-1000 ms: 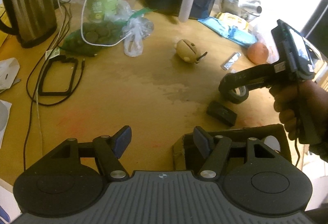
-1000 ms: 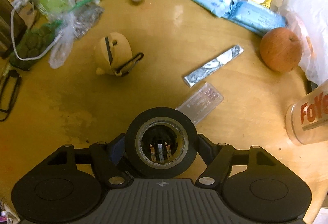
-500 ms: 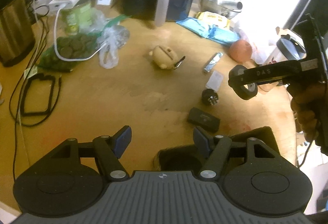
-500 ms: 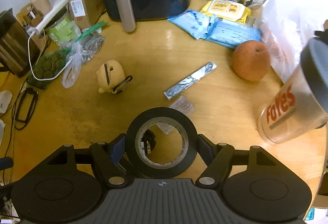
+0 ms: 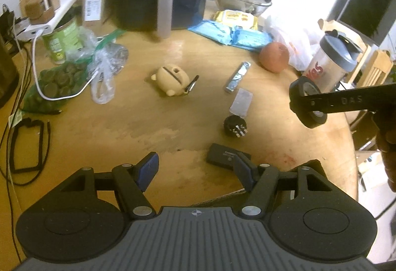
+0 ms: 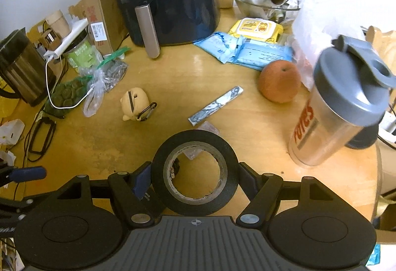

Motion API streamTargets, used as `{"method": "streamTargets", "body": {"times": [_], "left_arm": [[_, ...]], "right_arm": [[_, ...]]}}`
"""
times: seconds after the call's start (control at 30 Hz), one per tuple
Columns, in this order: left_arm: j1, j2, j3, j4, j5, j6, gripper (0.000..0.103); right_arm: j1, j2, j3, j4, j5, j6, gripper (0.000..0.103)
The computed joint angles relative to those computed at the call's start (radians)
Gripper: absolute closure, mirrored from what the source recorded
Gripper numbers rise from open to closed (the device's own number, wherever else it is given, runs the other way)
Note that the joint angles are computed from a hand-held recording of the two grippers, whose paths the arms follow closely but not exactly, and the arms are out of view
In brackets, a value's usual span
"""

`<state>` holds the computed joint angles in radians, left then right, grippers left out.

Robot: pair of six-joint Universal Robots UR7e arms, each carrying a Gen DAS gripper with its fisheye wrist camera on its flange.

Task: Organize rigid objects
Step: 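Grasp the black rectangular case with the left gripper while the right holds the tape roll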

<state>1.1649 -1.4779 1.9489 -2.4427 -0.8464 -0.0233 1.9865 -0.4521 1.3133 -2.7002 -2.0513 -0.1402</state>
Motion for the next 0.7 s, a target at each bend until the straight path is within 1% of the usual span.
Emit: {"method": "streamTargets", "body": {"times": [0.27, 0.5, 0.6, 0.7], "left_arm": [[0.007, 0.061, -0.055, 0.066, -0.016, 0.018, 0.037], [0.023, 0.119, -0.115, 0.134, -0.030, -0.009, 0.037], [0.035, 0.146, -0.145, 0.170, -0.054, -0.010, 0.037], [0.050, 0.181, -0.186, 0.226, -0.073, -0.031, 0.037]], "right_arm": [[-0.006, -0.058, 0.106, -0.092, -0.005, -0.005, 0.028], [-0.023, -0.102, 0.191, -0.147, 0.001, 0.026, 0.028], [-0.029, -0.120, 0.219, -0.152, 0.000, 0.053, 0.028], [-0.035, -0.138, 0.247, -0.174, 0.008, 0.059, 0.028]]}}
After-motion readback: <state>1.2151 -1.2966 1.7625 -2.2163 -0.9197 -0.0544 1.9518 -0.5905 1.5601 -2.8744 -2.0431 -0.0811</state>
